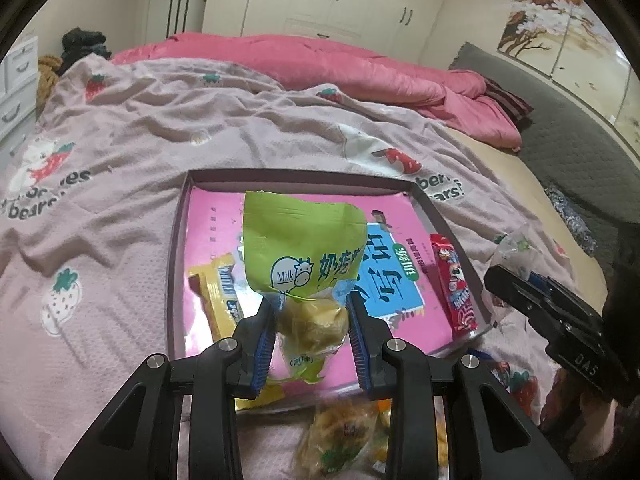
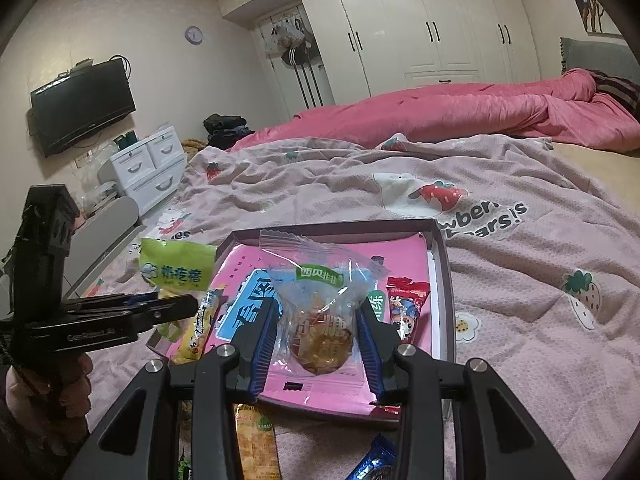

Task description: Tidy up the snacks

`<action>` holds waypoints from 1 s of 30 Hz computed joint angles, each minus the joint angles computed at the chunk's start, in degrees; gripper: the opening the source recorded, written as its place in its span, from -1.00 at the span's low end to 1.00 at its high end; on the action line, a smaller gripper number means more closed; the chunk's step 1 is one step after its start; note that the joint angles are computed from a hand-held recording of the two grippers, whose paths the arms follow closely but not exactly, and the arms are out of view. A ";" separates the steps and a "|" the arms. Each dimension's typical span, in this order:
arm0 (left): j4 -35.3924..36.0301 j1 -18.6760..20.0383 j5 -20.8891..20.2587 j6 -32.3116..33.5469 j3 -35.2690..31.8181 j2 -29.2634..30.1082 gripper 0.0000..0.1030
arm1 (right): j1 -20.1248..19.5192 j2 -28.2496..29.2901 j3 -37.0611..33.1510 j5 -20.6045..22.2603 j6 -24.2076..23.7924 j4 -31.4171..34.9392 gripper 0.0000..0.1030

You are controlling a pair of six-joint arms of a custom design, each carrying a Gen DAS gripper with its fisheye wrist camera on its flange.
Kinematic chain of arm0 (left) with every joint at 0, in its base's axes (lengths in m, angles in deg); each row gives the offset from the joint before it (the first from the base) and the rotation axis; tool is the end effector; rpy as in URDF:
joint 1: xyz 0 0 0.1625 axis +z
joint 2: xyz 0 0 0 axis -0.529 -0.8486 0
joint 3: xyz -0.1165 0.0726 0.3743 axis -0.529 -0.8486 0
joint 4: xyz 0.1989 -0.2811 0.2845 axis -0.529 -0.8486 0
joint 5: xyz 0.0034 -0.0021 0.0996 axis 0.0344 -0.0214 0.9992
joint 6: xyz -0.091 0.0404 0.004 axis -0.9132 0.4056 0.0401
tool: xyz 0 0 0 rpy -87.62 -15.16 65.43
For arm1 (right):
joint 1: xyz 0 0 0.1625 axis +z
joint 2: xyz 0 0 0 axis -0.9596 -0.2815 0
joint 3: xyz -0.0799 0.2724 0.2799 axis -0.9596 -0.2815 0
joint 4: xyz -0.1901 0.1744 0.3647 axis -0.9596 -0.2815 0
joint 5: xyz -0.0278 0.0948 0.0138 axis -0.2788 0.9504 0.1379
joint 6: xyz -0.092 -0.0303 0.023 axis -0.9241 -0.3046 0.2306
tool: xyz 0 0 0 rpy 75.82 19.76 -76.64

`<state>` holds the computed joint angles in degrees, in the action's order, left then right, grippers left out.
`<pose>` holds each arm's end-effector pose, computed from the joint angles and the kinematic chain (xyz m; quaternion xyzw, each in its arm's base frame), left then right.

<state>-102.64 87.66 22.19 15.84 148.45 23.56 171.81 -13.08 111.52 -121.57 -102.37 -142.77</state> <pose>-0.2735 -0.7270 0.1726 0.2373 0.9175 -0.2571 0.1894 0.1975 -0.6560 0.2484 0.1832 -0.8703 0.4103 0.2018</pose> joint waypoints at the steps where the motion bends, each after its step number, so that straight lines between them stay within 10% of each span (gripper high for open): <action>1: 0.32 0.16 -0.25 -0.32 -0.48 0.35 -0.32 | -0.10 0.18 -0.32 0.03 -0.01 0.44 -0.24; 30: 6.99 2.70 -3.35 -1.50 -5.65 4.86 -0.32 | -0.97 3.77 -4.10 -2.83 0.48 7.39 -0.24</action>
